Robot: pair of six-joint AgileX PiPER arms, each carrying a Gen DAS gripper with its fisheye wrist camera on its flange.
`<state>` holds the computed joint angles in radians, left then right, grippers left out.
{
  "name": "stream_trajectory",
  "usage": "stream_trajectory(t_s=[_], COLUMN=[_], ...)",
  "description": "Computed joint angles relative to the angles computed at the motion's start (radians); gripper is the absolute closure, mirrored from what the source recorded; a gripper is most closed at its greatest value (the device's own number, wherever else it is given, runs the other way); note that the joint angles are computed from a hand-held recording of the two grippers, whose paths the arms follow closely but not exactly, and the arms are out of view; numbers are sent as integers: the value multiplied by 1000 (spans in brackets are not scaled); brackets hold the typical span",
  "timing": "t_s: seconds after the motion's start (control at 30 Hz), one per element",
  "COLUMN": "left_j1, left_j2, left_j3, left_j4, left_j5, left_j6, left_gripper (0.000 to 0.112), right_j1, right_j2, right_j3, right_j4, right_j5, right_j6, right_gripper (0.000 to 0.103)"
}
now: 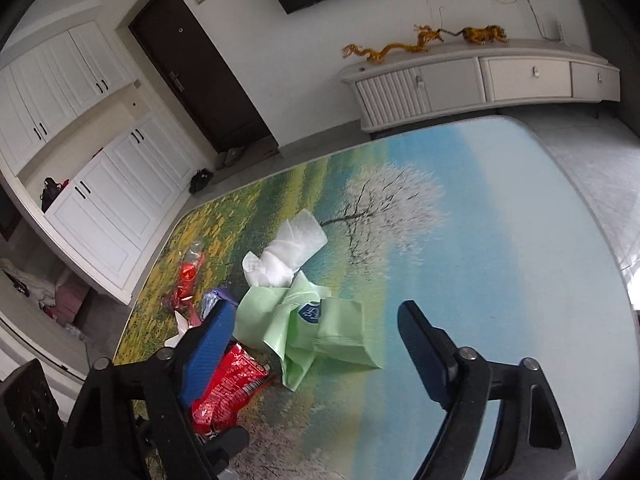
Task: Collect trash
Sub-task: 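Grasp the red-and-white chip bag with left tool while right tool grasps green wrapper, then carry both items over the trash bin and open both tools to drop them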
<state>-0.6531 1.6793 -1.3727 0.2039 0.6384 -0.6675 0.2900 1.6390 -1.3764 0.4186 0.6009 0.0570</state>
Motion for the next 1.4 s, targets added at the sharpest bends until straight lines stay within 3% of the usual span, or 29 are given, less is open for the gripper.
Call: stream_trajectory(t_s=[0.2, 0.3, 0.5, 0.53, 0.83, 1.1, 1.27, 1.4], left_j1=[41, 48, 2, -9, -133, -202, -248, -291], left_j2=[-23, -45, -106, -117, -194, -185, -86, 78], left_j3=[43, 69, 94, 94, 69, -53, -242, -491], left_j4=[-147, -179, -46, -16, 216, 226, 181, 127], left_j5=[-44, -61, -53, -45, 63, 140, 177, 243], left_j6=[113, 129, 11, -17, -236, -229, -142, -40], left_gripper=[89, 89, 90, 90, 90, 90, 90, 90], right_j1=[-32, -49, -75, -83, -136, -213, -357, -581], right_j2=[33, -1, -119, -135, -343, -496, -575, -633], right_j3=[8, 56, 155, 165, 247, 276, 283, 288], right_j4=[123, 201, 224, 233, 196, 173, 212, 275], right_j5=[32, 20, -16, -18, -18, 17, 81, 177], right_j6=[-86, -157, -182, -189, -126, -90, -145, -247], right_gripper=[50, 68, 74, 84, 85, 85, 85, 85])
